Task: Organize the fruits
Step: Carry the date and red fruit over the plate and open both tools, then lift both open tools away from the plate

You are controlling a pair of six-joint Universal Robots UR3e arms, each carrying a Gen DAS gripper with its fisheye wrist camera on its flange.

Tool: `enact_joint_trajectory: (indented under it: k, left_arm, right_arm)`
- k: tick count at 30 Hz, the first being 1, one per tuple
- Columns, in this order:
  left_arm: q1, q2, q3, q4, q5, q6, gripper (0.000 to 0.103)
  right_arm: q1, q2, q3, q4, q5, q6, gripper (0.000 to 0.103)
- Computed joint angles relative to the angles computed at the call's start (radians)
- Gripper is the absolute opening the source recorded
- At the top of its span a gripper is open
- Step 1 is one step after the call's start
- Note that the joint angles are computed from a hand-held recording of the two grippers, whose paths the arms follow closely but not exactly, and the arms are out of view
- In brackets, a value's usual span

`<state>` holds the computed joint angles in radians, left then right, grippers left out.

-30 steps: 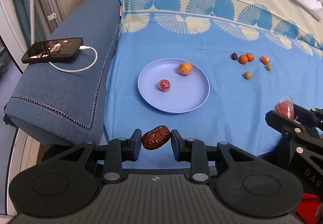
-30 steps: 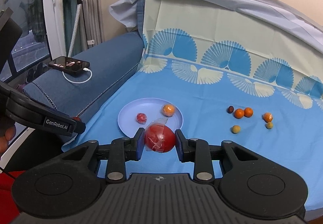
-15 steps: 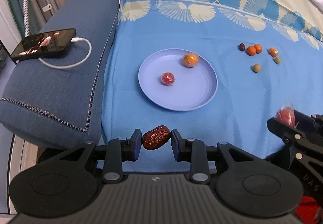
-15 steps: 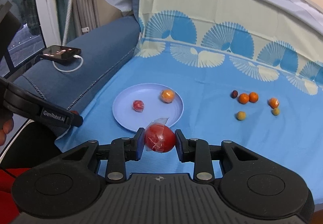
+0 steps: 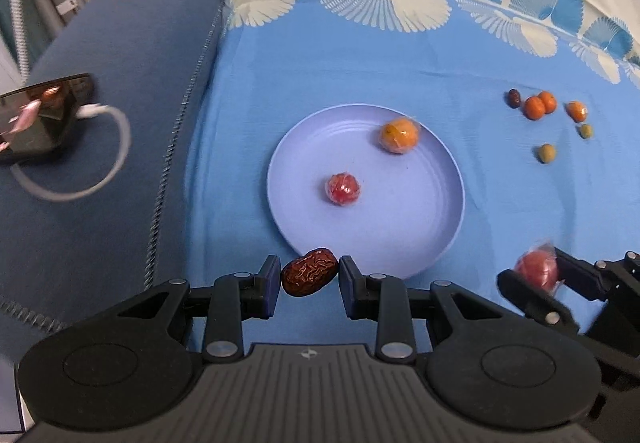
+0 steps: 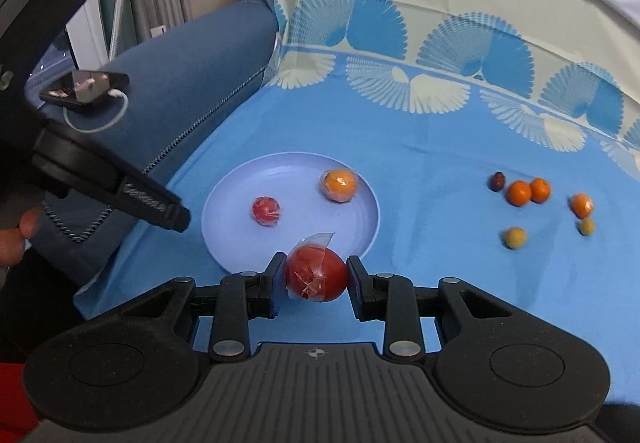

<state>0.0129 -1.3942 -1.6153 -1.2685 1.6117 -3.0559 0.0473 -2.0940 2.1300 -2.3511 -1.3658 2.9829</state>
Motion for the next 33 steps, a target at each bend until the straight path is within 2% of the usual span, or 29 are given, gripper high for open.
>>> enact_joint_trajectory:
  k: [9, 15, 16, 17, 18, 19, 21, 24, 30, 33]
  left_arm:
    - [-0.035, -0.305, 0.124, 0.088, 0.034, -0.026, 0.035]
    - [-0.032, -0.399, 0.127, 0.178, 0.032, 0.008, 0.035]
    - [-0.024, -0.395, 0.123, 0.188, 0.017, 0.028, 0.05]
    - [-0.012, -0.383, 0.12, 0.193, -0.005, 0.048, 0.082]
    - [0.001, -0.361, 0.108, 0.206, -0.024, 0.057, 0.097]
    - [0.015, -0.324, 0.073, 0.247, -0.041, 0.06, 0.102]
    - [0.034, -0.249, 0.012, 0.312, -0.048, 0.062, 0.103]
    - [0.055, -0.151, -0.034, 0.273, -0.033, 0.076, 0.103]
    - [0.039, 0.069, -0.118, 0.041, 0.073, 0.027, 0.103]
    - [0.021, 0.162, -0.135, -0.098, 0.056, -0.026, 0.103]
  right_arm:
    - [0.05, 0.338, -0.074, -0.166, -0.036, -0.002, 0.034]
    - [0.055, 0.487, -0.126, -0.206, -0.034, -0.024, 0.035]
    - [0.051, 0.498, -0.136, -0.205, -0.027, -0.031, 0.046]
    - [0.051, 0.501, -0.145, -0.209, -0.034, -0.035, 0.069]
    - [0.054, 0.492, -0.142, -0.225, -0.051, -0.032, 0.08]
    - [0.055, 0.468, -0.122, -0.263, -0.073, -0.026, 0.093]
    - [0.034, 0.399, -0.091, -0.26, -0.071, -0.047, 0.095]
    - [-0.019, 0.251, -0.06, -0.12, -0.041, -0.077, 0.097]
    - [-0.137, -0.09, -0.018, 0.235, 0.055, -0.081, 0.1]
    - [-0.115, -0.181, -0.003, 0.282, 0.029, -0.051, 0.102]
